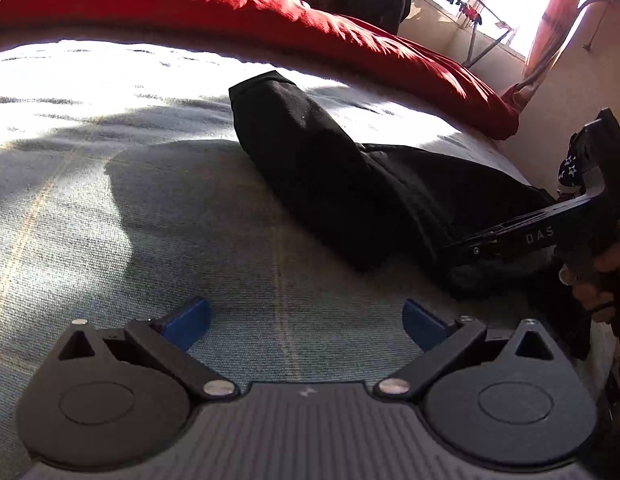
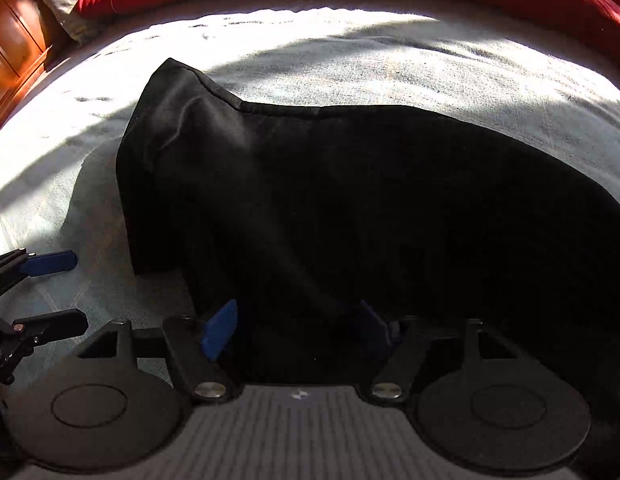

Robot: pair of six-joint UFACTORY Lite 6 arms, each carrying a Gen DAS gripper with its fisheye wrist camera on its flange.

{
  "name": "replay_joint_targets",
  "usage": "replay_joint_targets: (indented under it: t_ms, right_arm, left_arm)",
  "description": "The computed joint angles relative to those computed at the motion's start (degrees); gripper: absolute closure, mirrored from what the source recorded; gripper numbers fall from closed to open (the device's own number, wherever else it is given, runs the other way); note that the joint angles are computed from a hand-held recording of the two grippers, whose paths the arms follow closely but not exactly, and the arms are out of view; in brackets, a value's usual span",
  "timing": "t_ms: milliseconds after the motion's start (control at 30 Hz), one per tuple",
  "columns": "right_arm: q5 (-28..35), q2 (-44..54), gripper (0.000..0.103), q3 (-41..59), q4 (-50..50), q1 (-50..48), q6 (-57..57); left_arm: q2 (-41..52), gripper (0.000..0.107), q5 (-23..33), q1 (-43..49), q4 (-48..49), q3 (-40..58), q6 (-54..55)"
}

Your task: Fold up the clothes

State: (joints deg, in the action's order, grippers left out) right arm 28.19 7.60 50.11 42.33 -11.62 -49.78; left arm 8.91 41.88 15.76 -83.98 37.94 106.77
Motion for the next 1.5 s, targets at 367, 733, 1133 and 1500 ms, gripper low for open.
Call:
replay_joint_targets:
  t_ms: [367,733,1133,1500]
  right_arm:
    - [-2.26,2.79,0.000,2.28,-12.29,6.99,14.55]
    - [-10.60,-4.85,0.000,-5.98,-19.19,10.81,22.24]
    - [-0.12,-28.03,0.000,-13.90,-28.60,2.42,34.37]
    - [-2.02,-28.08,0.000,-14.09,-21.06,3.68,29.90]
  left_arm:
    - [3.72,0.005,5.69,4.87,0.84,0.26,8.70]
    - [8.05,0.005,10.58,3.80,5.33,10.14,-2.00]
    - [27.31,0.015,14.47,-4.08,-2.60,28.83,-8.33]
    - [26.21,0.059,9.86,-3.51,-7.16,25.37,-1.72]
